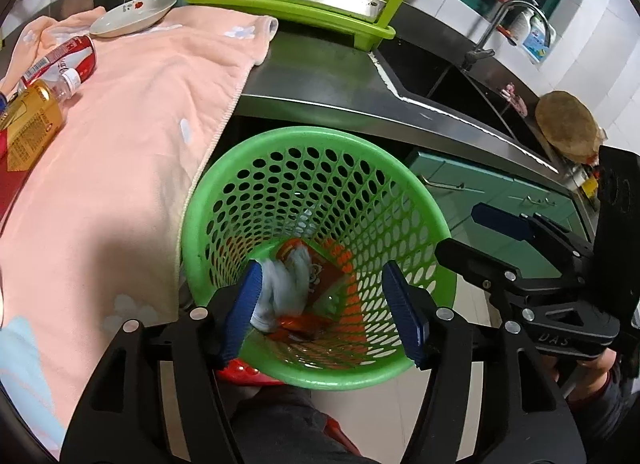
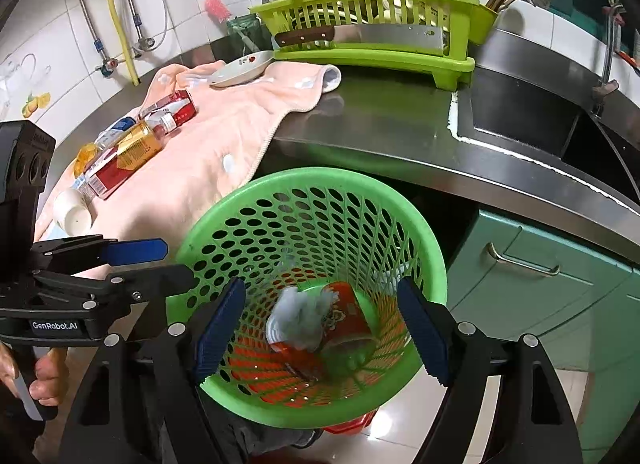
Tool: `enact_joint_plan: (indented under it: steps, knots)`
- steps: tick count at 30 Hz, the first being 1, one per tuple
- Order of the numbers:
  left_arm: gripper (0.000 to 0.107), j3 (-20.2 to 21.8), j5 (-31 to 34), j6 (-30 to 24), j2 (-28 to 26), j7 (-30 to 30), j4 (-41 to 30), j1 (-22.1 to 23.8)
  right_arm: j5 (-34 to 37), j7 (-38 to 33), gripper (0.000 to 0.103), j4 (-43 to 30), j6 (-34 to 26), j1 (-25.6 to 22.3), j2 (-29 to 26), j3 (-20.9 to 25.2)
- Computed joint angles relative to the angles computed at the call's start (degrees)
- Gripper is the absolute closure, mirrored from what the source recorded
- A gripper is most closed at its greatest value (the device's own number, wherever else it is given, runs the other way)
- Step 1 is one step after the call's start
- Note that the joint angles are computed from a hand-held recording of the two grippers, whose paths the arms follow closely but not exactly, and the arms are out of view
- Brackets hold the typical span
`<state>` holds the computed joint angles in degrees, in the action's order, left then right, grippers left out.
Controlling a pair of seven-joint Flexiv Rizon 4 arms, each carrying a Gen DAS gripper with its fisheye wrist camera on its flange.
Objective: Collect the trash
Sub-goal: 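Move both grippers back over the towel and grasp the white paper cup with the left gripper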
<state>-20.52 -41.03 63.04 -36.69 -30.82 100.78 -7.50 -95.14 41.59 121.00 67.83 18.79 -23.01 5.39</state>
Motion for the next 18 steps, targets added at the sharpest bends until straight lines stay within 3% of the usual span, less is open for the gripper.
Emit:
enact_joint_plan:
  steps: [13,16,18]
  knots:
    - [0.045,-1.0,-9.0,6.9,5.0,7.2,4.6,5.1,5.0,-7.8,0.026,-5.6,-0.1,3.6,-2.3,-0.7]
    - [0.044,-0.9,-11.5,11.5,5.5,9.3,5.1,6.0,6.5,-11.0,0.024,-8.3,0.1,5.3,-3.7,-1.3]
    - [0.037,-0.8,-12.3,13.7,5.2,9.6,4.8,6.7,7.6,-12.9,0.023,-9.8,0.0,6.4,-4.5,-1.7]
